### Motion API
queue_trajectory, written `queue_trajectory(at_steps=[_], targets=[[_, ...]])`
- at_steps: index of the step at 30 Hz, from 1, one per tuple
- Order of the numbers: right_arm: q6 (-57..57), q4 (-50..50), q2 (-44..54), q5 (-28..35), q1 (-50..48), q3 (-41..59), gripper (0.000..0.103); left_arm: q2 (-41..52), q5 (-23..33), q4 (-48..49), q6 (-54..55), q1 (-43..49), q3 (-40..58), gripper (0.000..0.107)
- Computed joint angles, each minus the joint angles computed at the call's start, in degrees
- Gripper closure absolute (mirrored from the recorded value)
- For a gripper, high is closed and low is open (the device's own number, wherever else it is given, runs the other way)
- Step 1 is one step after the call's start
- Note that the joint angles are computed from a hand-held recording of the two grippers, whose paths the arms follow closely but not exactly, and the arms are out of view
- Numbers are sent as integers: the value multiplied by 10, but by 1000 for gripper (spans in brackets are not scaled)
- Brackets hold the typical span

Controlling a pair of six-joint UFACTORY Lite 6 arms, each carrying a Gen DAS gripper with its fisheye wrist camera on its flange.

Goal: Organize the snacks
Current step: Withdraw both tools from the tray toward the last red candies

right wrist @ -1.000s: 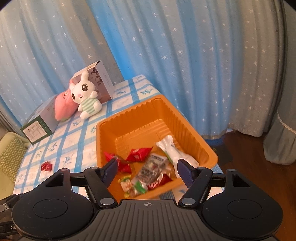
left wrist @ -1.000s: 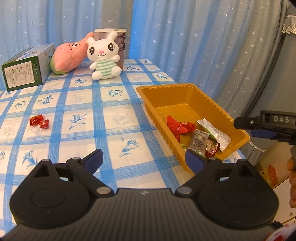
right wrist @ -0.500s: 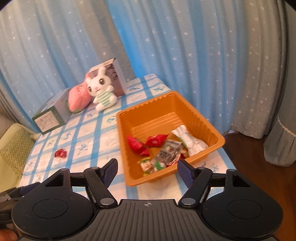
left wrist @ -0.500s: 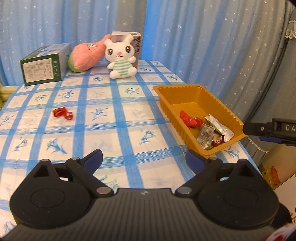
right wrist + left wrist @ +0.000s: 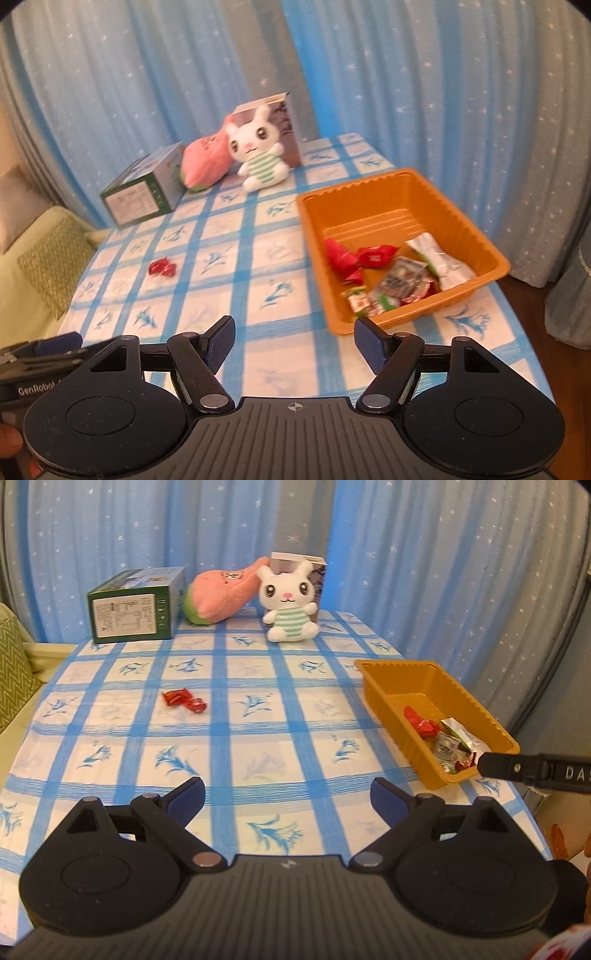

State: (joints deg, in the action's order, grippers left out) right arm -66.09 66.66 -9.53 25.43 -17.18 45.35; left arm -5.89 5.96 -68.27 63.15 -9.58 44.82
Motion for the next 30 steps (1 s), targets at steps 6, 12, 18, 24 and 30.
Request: queue_trajectory(at_steps=[6,12,18,24,30], targets=[[14,-3,0,-39,68,-10,32,-11,4,-38,70,52,-10,12],[3,12,31,-74,127,13,32,19,28,-116,169,120,17,12],[-61,79,104,-112,188,66,32,85,53,-133,212,176,81,12],[-194,216,213,-143,242,153,32,190,50,-230,351,208,168,12],[-279,308,358,-159,282,288,32,331,55,-355,497,235,297,12]])
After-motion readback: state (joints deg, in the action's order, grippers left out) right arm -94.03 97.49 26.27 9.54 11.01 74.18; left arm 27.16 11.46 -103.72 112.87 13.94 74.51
